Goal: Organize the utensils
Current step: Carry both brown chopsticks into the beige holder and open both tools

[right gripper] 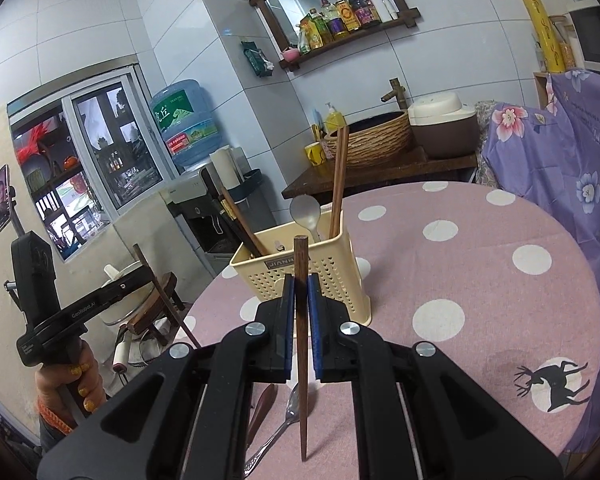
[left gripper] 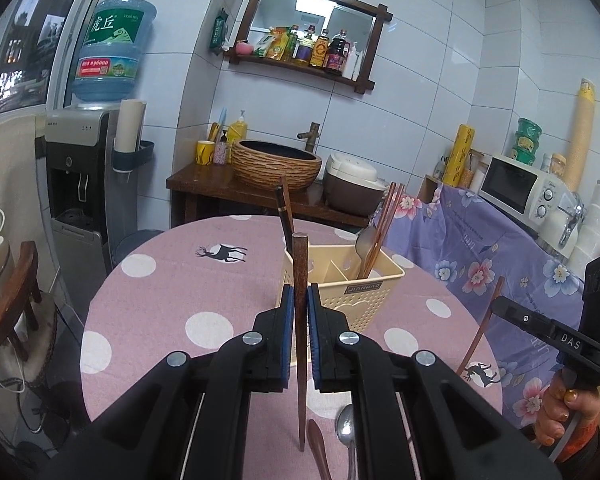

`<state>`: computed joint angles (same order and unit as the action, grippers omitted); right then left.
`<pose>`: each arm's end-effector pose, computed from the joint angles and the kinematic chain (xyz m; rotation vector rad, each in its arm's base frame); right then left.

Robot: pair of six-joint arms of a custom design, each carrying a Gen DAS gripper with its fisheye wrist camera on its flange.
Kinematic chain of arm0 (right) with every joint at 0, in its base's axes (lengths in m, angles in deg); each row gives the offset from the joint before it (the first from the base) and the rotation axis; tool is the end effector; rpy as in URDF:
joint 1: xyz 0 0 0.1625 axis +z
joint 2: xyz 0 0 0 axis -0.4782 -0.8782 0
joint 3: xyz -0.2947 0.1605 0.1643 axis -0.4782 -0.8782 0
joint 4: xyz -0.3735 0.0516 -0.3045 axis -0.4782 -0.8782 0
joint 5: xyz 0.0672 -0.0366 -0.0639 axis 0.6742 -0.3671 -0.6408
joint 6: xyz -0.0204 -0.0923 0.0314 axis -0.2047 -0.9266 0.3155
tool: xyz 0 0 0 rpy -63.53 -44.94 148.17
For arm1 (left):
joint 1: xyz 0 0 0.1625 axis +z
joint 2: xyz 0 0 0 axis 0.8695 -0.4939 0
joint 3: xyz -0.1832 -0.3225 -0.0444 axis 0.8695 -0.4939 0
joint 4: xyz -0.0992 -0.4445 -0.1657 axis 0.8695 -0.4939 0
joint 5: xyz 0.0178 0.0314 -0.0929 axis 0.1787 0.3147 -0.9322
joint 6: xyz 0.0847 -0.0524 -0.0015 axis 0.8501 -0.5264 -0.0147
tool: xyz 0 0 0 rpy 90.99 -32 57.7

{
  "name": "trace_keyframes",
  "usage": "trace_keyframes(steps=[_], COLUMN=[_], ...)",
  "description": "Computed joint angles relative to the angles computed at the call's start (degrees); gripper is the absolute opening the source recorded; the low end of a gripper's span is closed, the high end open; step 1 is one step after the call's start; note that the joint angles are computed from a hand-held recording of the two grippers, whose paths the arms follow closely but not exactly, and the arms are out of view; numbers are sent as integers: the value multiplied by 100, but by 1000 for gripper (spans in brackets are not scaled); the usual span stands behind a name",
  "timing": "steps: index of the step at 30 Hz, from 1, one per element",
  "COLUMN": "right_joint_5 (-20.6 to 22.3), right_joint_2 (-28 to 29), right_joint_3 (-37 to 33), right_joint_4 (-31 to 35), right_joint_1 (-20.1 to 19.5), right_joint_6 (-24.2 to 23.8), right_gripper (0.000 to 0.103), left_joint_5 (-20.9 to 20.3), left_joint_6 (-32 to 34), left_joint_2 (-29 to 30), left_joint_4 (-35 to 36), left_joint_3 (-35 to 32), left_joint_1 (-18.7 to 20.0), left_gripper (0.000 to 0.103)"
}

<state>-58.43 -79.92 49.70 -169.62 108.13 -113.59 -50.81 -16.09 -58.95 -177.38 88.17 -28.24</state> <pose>0.0547 -0.5089 0.4723 0.5051 -2.4854 1.4230 -0.4468 -0.5163 0.1004 0.8475 2.4531 -1.2436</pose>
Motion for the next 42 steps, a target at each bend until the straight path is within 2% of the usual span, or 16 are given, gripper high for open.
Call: trace_keyframes(steps=[9, 15, 20, 24, 27, 29, 32, 42], right_joint_5=[-65, -314, -488, -752, -931, -1071, -1223, -1338], right_joint_2=[136, 529, 1087, 1678, 2039, 2200, 2381, 2526], right_joint_3=[-288, -915, -1734, -2455, -2818, -2873, -2829, -2381], right_joint_4=[45, 98, 104, -253, -414, -655, -833, -888], right_joint_1=[179, 585, 1008, 1383, 1520, 1544, 1448, 1041], right_joint_6=[-97, -270, -242, -312, -335, -418, -479, -522], right_gripper=[8, 8, 8, 8, 8, 8, 8, 8], left_joint_5=[-107, -509, -727, -588, -303, -124, -76, -1], left_joint_6=[164, 322, 540, 756, 1014, 1186, 1100, 663], left_joint_2=[73, 98, 349, 738, 1129, 1366, 1517, 1648], left_joint_4=[61, 247, 350, 343, 188, 84, 152, 311], left_joint_3=[-228, -619, -1372, -2127, -2680, -2910, -2954, -2444], left_joint_1=[23, 30, 14, 2, 5, 23, 107, 330], left_gripper=[8, 8, 8, 8, 8, 8, 8, 8])
